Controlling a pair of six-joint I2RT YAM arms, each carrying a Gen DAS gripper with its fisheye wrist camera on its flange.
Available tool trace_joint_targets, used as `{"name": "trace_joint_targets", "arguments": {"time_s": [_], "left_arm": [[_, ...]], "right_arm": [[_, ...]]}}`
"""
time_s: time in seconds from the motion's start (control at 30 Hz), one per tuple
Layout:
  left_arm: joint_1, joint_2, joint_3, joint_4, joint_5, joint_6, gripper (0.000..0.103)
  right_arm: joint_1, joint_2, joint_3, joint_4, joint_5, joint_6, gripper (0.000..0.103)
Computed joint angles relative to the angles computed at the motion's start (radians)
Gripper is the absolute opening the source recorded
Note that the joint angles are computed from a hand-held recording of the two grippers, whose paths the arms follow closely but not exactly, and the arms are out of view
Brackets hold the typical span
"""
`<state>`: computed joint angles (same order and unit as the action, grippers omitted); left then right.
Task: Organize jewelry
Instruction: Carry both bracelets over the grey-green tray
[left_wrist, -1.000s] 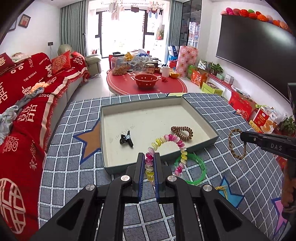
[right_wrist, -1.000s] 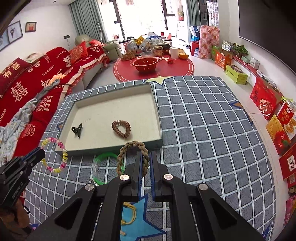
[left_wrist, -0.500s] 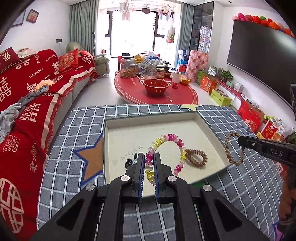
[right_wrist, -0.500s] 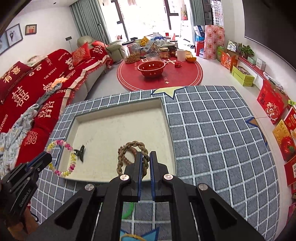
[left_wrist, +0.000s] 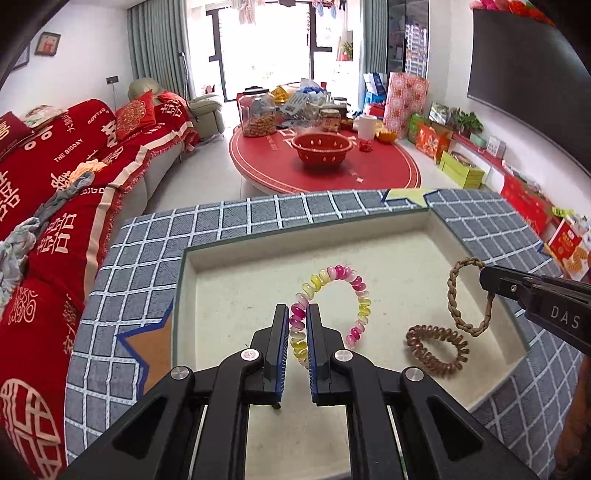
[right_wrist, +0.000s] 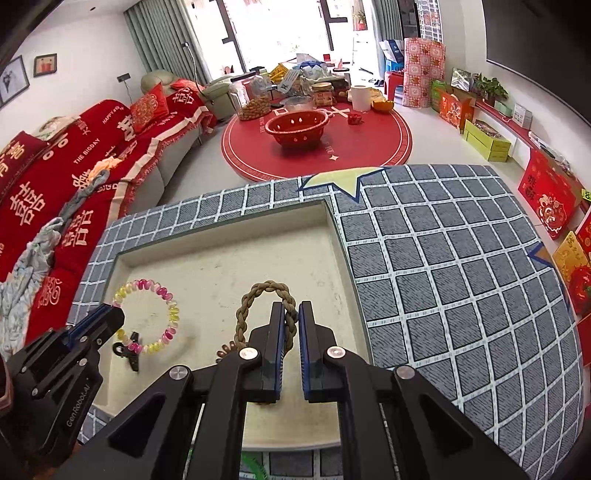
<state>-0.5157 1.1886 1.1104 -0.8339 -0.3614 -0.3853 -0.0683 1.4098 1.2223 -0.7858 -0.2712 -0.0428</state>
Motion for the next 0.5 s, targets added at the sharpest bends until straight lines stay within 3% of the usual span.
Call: {"name": "trace_joint_targets", "arguments": {"time_s": [0.5], "left_arm": [[-0.084, 0.122, 0.015, -0.013, -0.130, 0.012, 0.023]], "right_arm": [[0.004, 0.085, -0.062, 0.057, 0.035, -0.001, 0.008]]}}
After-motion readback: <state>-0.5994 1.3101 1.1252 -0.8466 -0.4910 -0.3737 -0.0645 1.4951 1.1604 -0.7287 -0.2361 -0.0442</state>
